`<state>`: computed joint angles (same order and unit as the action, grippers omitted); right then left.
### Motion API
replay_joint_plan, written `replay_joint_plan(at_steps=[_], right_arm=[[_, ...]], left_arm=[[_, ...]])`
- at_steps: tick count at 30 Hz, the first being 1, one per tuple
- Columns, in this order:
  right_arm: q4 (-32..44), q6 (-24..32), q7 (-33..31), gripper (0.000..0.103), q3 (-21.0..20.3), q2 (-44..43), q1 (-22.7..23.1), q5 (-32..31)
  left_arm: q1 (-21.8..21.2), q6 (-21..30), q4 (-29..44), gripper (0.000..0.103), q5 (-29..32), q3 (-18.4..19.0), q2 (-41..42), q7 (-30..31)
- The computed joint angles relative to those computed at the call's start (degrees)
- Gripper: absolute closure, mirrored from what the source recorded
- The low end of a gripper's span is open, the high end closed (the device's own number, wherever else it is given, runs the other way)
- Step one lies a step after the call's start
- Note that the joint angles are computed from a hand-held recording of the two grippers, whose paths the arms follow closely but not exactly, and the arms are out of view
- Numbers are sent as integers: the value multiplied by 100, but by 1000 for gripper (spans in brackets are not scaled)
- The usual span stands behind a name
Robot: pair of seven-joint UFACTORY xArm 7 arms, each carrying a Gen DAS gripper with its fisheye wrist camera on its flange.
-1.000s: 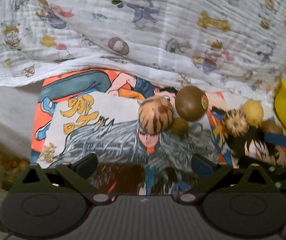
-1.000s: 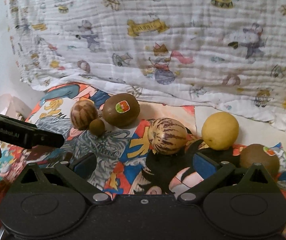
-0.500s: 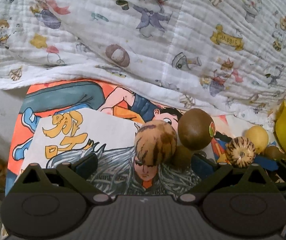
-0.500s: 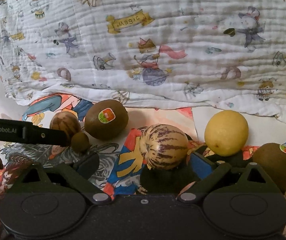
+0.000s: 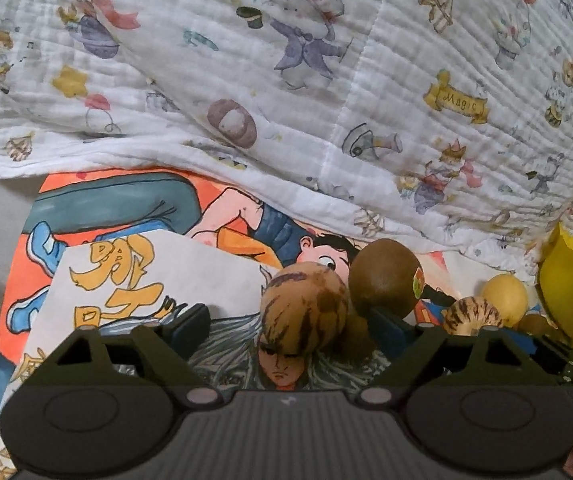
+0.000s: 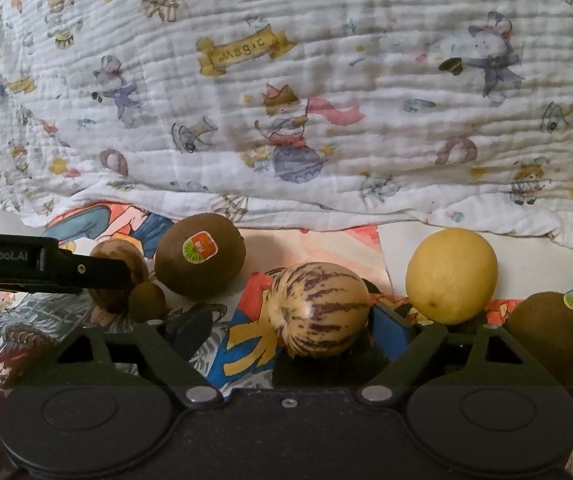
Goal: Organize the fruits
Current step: 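Grasp the brown striped fruit with the left tool while the right tool grasps the purple-striped melon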
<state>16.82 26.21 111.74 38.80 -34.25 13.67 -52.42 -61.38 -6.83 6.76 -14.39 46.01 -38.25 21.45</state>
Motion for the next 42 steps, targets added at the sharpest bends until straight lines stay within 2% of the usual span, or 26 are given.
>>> replay_joint_plan(at_steps=[10,14,21,25,27,32,36,42], right_arm=[[35,123,149,24,3,121,-9,-153],[83,213,228,28,-57,250,22,-231],[139,407,388,36,-231,400,181,-377],[166,581,447,45,-351,475,321,-407],[150,597,523,46,-412,476,379,-458],[100,602,714,46,-504,454,492,-618],[-8,535,767,46,-535,274,623,-659],[-148,577,421,46,-493,-206,964,-221]], left_arm=[[-292,-87,83,30,39,313,36,82],[-296,-79,117,34,60,286,94,51],[-373,-2,138,50,26,273,69,62],[-398,22,149,51,-40,287,37,67],[-389,34,151,51,-60,278,26,83],[-225,79,125,52,-126,64,30,7],[79,228,55,52,-178,-201,-60,-41],[702,506,-175,52,-332,-841,-403,-129]])
